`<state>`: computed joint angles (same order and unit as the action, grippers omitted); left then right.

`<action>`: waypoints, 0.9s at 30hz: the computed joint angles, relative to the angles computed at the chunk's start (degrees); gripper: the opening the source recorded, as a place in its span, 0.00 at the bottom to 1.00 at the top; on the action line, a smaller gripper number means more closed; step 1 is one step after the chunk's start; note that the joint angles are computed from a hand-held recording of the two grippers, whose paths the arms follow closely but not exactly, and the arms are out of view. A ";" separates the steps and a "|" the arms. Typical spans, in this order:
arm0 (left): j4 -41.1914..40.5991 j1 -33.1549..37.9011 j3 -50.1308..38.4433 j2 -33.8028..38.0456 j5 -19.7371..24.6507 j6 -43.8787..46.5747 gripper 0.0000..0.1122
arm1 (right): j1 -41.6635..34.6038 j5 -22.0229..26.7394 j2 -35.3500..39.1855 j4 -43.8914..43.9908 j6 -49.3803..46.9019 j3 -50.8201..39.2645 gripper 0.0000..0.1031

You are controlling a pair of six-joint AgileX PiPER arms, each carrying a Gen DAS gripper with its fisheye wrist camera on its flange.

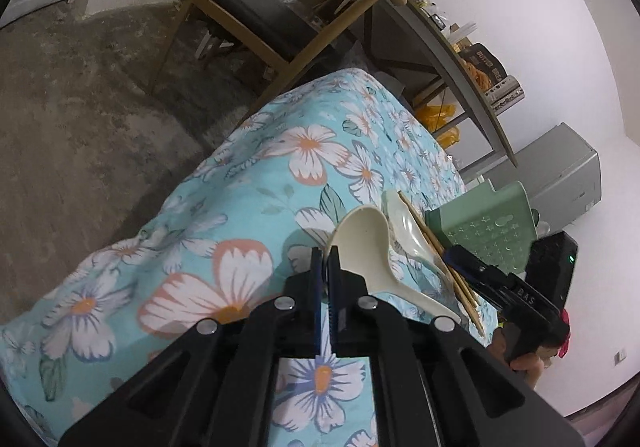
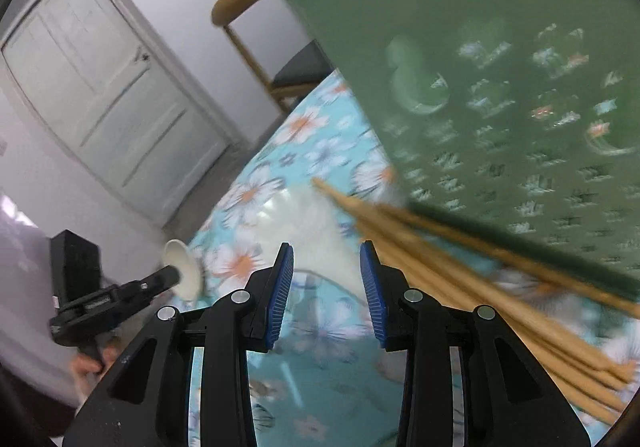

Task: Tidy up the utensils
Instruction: 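Grasp the white plastic spoon with the right gripper while the left gripper holds the ceramic spoon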

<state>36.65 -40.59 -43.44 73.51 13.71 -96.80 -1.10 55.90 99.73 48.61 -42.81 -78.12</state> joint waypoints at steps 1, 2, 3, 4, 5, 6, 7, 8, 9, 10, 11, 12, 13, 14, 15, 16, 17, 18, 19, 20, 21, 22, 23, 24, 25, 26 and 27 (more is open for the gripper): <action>-0.72 0.23 0.20 -0.20 -0.42 1.03 0.02 | 0.60 -0.93 0.32 -0.72 0.46 -0.41 0.34; -2.28 0.65 0.33 -0.35 -1.10 2.76 0.02 | 1.15 -1.57 0.98 -1.37 0.90 -1.21 0.34; -2.71 0.69 0.18 -0.15 -1.54 3.14 0.02 | 1.52 -1.12 2.22 -1.75 1.46 -2.71 0.34; -5.31 1.29 0.54 -0.28 -2.61 5.81 0.02 | 1.66 -0.45 3.09 -1.60 1.62 -3.67 0.34; -5.74 1.39 0.59 -0.18 -3.00 6.18 0.02 | 1.95 0.00 4.05 -1.70 2.06 -4.77 0.34; -5.62 1.44 0.72 -0.25 -3.17 5.97 0.02 | 2.13 -0.32 4.28 -1.84 2.32 -5.04 0.34; -5.95 1.48 0.86 -0.30 -3.31 6.29 0.02 | 2.32 -0.32 4.68 -1.86 2.54 -5.49 0.34; -7.86 1.90 1.16 -0.39 -4.04 8.25 0.02 | 2.49 0.30 5.19 -1.87 2.53 -6.09 0.34; -9.23 2.17 1.54 -0.64 -4.59 9.37 0.02 | 2.81 0.61 5.47 -2.05 2.47 -6.39 0.34; -12.90 2.68 1.94 -0.66 -5.69 12.78 0.02 | 3.25 0.77 5.65 -2.52 2.69 -6.64 0.34; -15.00 2.89 2.17 -0.64 -6.31 14.71 0.02 | 3.52 0.57 5.77 -2.56 2.89 -6.69 0.33; -14.80 2.78 2.22 -0.69 -6.37 14.37 0.02 | 3.64 0.37 5.88 -2.25 3.04 -6.68 0.34; -12.31 2.31 2.19 -0.79 -6.05 11.85 0.02 | 3.73 0.30 5.87 -1.83 3.21 -6.63 0.34; -10.58 2.01 1.95 -0.77 -5.72 10.32 0.02 | 3.76 0.49 5.97 -1.13 3.24 -6.65 0.33; -9.06 1.78 1.87 -0.79 -5.56 8.91 0.02 | 3.56 0.89 6.11 -0.57 3.01 -6.71 0.31; -6.91 1.39 1.76 -0.85 -5.31 7.00 0.02 | 3.23 1.95 6.41 0.20 2.72 -7.10 0.27; -6.30 1.42 1.78 -0.87 -5.39 6.53 0.02 | 3.19 2.59 6.63 0.36 2.82 -7.49 0.26; -5.24 1.42 1.86 -0.93 -5.50 5.52 0.02 | 3.41 2.45 6.48 0.06 3.09 -7.42 0.26; -4.43 1.43 2.02 -1.07 -5.59 4.65 0.02 | 3.73 2.23 6.27 -0.70 3.20 -7.35 0.26; -4.72 1.60 2.17 -1.12 -5.81 4.81 0.02 | 4.28 2.80 6.70 -1.46 3.64 -7.86 0.26; -5.57 1.91 2.42 -1.22 -6.22 5.38 0.02 | 5.10 2.81 7.36 -1.66 4.15 -8.32 0.26; -6.43 2.12 2.64 -1.33 -6.58 6.04 0.02 | 5.63 2.87 7.62 -1.96 4.38 -8.32 0.26; -7.31 2.26 2.79 -1.37 -7.02 6.76 0.02 | 6.28 2.37 7.66 -2.89 5.08 -8.26 0.26; -7.63 2.21 2.68 -1.29 -7.05 7.13 0.02 | 6.40 1.85 7.26 -3.25 5.16 -7.75 0.26; -6.41 1.90 2.34 -1.11 -6.61 6.17 0.02 | 6.73 0.59 6.89 -2.76 4.72 -6.81 0.26; -6.27 1.82 2.05 -0.91 -6.18 6.32 0.02 | 6.82 -0.26 6.53 -2.19 4.35 -6.01 0.22; -5.32 1.55 1.78 -0.78 -5.55 5.44 0.02 | 7.00 -0.95 6.38 -2.17 4.66 -5.44 0.18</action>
